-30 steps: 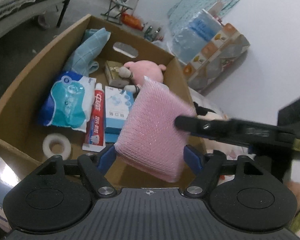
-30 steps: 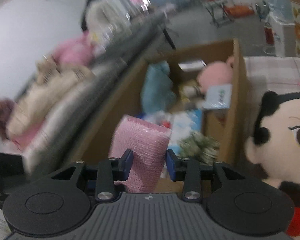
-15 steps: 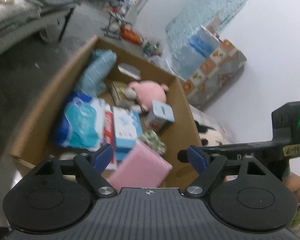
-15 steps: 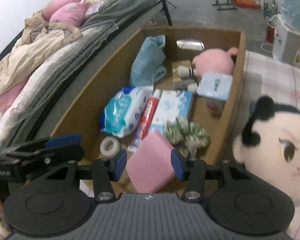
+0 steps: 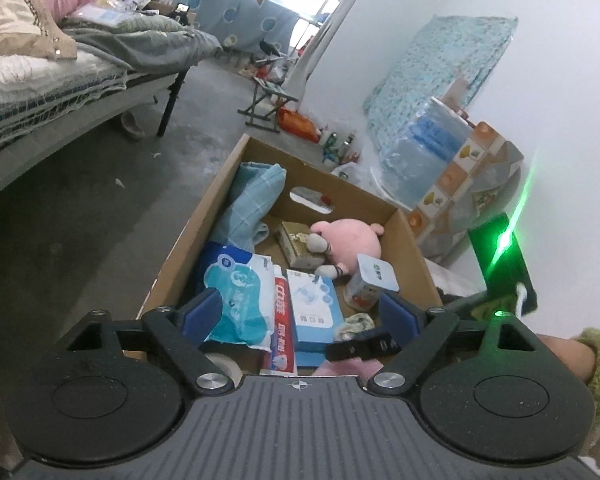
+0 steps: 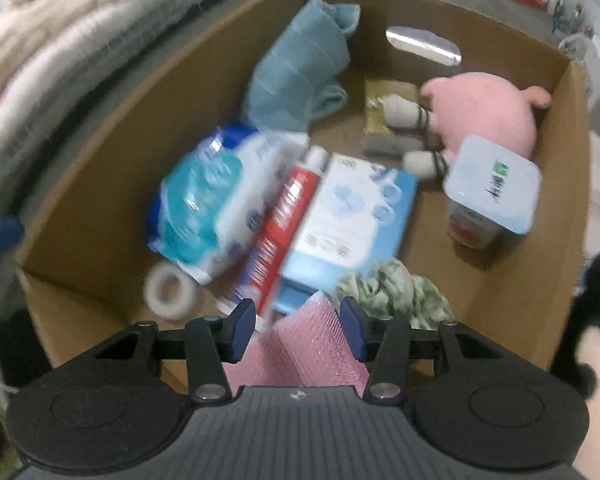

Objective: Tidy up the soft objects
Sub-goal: 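Lower the sponge into the box with the right tool and open it, then withdraw both tools from the box back beside the plush doll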

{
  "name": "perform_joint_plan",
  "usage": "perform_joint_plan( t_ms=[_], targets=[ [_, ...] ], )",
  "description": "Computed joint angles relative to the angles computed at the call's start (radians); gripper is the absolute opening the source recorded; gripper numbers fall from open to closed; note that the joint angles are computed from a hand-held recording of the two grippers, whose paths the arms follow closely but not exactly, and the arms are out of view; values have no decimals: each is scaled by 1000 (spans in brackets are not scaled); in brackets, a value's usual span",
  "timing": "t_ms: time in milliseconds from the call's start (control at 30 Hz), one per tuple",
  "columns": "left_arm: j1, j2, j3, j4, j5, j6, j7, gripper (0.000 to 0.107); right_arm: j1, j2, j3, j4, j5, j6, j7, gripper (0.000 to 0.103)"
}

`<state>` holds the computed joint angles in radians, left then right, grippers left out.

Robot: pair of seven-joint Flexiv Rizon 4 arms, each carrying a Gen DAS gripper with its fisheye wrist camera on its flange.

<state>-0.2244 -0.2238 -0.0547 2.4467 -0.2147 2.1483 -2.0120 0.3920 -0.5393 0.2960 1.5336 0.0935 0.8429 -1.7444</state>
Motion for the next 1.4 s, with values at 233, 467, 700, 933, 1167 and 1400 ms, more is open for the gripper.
perform_joint_plan(
  t_ms=[233, 467, 700, 933, 1167, 1400],
  targets=[
    [70, -2, -19, 10, 96, 11, -84, 86, 27, 37, -35, 49, -82, -15, 40, 39],
    [57, 4, -4, 23, 84, 19, -82, 87, 69, -16, -39, 35, -146, -10, 65, 58],
    [4, 10, 18, 38, 2, 28, -32, 89, -33, 10, 63, 12, 36, 53, -18, 59],
    [-112, 21, 32, 49, -179, 69, 114, 97, -185, 143, 169, 91, 415, 204, -221, 60],
    [-218, 48, 3, 55, -376, 84, 278, 103, -334, 331, 201, 224, 825, 284, -482, 60],
    [-388, 58, -69, 14, -767, 118, 630, 103, -342, 521, 157, 391, 1152, 499, -754, 60]
  ],
)
